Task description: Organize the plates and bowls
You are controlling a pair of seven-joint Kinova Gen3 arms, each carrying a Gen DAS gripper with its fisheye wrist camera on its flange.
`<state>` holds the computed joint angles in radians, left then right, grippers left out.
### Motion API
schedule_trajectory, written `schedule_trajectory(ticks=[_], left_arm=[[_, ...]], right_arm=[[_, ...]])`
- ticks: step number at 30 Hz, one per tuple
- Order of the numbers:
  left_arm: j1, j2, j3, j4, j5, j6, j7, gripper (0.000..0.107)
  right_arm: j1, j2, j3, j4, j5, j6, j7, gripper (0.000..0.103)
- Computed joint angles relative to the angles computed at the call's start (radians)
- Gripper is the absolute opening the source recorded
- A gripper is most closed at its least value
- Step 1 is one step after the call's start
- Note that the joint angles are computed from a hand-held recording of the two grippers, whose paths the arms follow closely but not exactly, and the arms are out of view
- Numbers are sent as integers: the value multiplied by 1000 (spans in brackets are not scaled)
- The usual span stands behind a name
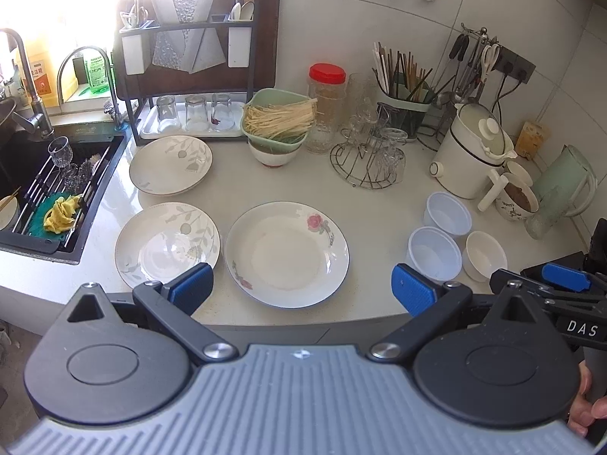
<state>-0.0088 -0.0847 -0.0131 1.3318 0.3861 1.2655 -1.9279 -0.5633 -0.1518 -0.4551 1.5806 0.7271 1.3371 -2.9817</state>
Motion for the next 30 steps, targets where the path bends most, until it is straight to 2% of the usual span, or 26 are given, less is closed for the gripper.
schedule_trajectory(ticks=[6,9,13,19,30], left_arm=[[-4,13,-3,-19,5,15,6,102],[-4,33,7,-56,-23,43,20,102],[-16,41,1,-64,6,61,24,102],[-14,39,12,-67,-11,48,31,102],[3,21,16,-31,-18,16,5,102]], right_arm=[[-3,3,1,-2,6,-3,7,103],[-3,5,5,-5,3,-10,10,103],[-3,5,9,-6,3,-20,26,103],[6,0,9,5,7,-41,22,103],[-7,17,17,-15,-4,-3,41,103]])
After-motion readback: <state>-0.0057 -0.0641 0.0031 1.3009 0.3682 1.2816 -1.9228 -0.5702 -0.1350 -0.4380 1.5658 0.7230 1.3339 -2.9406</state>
